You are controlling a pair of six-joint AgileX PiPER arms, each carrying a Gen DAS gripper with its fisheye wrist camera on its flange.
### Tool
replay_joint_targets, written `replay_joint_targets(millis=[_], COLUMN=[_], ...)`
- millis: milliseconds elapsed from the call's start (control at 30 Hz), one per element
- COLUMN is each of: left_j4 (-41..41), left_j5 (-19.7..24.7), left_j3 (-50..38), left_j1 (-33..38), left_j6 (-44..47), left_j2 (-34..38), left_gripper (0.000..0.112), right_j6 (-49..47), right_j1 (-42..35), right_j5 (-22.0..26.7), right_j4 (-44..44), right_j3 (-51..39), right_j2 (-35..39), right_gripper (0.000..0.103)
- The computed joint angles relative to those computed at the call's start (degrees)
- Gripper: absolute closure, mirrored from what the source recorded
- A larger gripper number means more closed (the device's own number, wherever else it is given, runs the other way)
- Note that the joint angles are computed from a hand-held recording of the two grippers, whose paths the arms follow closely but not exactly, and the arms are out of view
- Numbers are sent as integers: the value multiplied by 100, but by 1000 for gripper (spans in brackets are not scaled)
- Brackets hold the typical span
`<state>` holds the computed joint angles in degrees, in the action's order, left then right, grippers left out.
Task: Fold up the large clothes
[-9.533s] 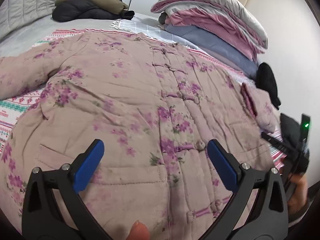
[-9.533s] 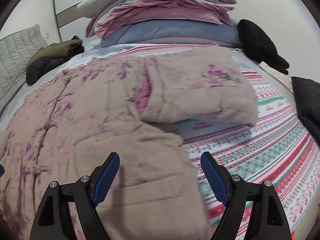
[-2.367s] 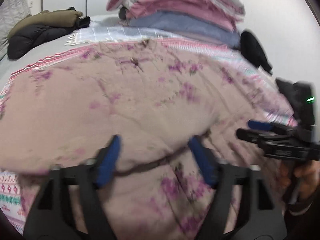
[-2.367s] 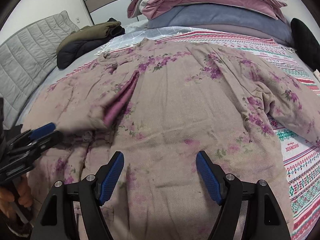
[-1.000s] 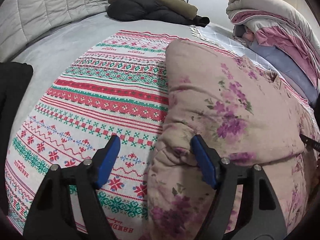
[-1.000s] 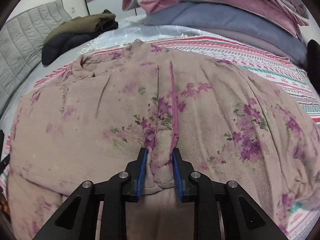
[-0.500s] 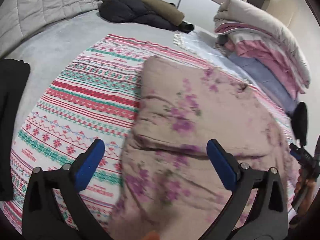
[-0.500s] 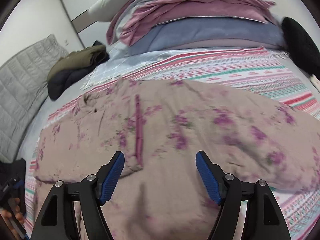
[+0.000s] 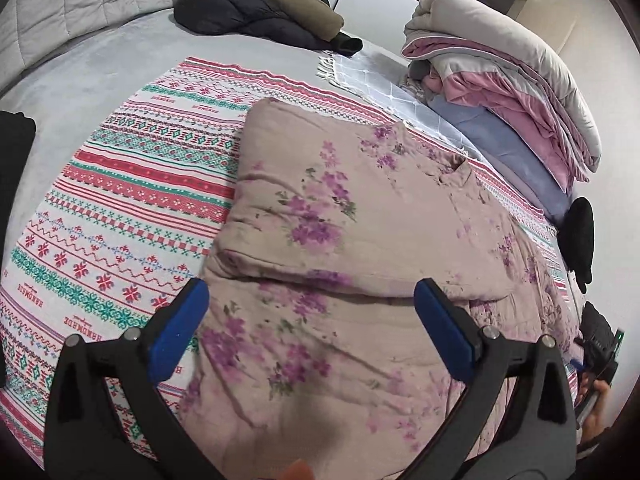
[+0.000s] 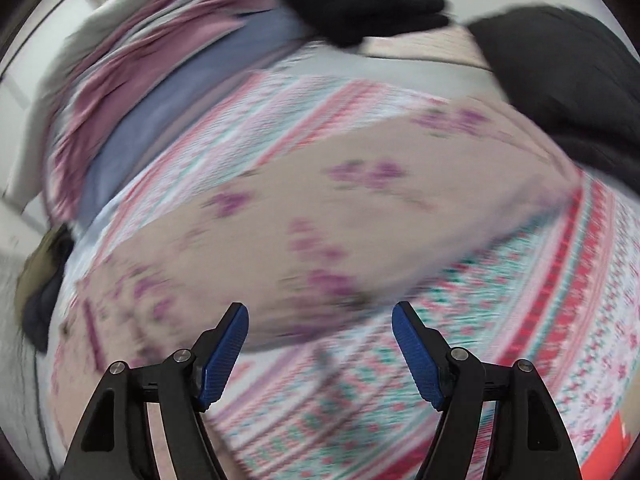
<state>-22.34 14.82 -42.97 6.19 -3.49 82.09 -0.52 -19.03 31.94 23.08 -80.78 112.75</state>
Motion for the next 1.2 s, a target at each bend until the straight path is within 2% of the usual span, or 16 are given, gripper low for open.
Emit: replay_joint_targets(millis=[67, 133, 333, 400, 467, 567, 633, 667, 700, 767, 833, 1000, 1200], left_j4=[5, 208, 833, 1098, 1379, 1442, 1627, 1800, 2006, 2413, 2517, 1953, 1536], left_j5=[-34, -101, -428, -475, -512, -551, -616, -628, -627, -609, -605, -654, -668], left_j3=[-19, -33, 5, -6, -26, -55, -71, -87, -102, -137, -155, -135, -89], left_j1=[-60, -161, -430, -483, -530, -570, -633, -670, -705, -769, -800, -778, -734], left_j6=[-8, -215, -835, -1109, -1403, -1486, -1682, -1846, -2042, -2428, -2532, -2024, -1616], left_j2=[45, 90, 147, 179, 229, 293, 349, 383, 410, 470, 509, 486, 386], left_gripper=[10, 10, 10, 10, 10, 10, 10, 10, 10, 10, 10, 10, 10], right_j6=[44, -227, -2198, -2514, -2641, -2787, -2690, -2422, -2129, -1806, -2044, -1878, -1866], right_j1=[-286, -552, -1077, -1189, -1150, -1052, -923, -838, -784, -651, -549, 39, 998], right_j5=[30, 152, 245, 509, 567, 391, 274, 237, 278, 122, -174, -933, -1231], right_j4=[151, 685, 3369, 3888, 4263, 4567, 4517, 4183, 3842, 3575, 3718, 2867, 2161], right_j3=[12, -43, 8, -224, -417, -463, -639, -868, -1058, -1215, -1012, -769, -793], right_j2=[128, 334, 736, 959, 1155, 1247, 1346, 1444, 1511, 1550, 1306, 484, -297], right_gripper=[28, 28, 27, 28, 27, 29, 46, 70, 81, 85, 87, 89, 90])
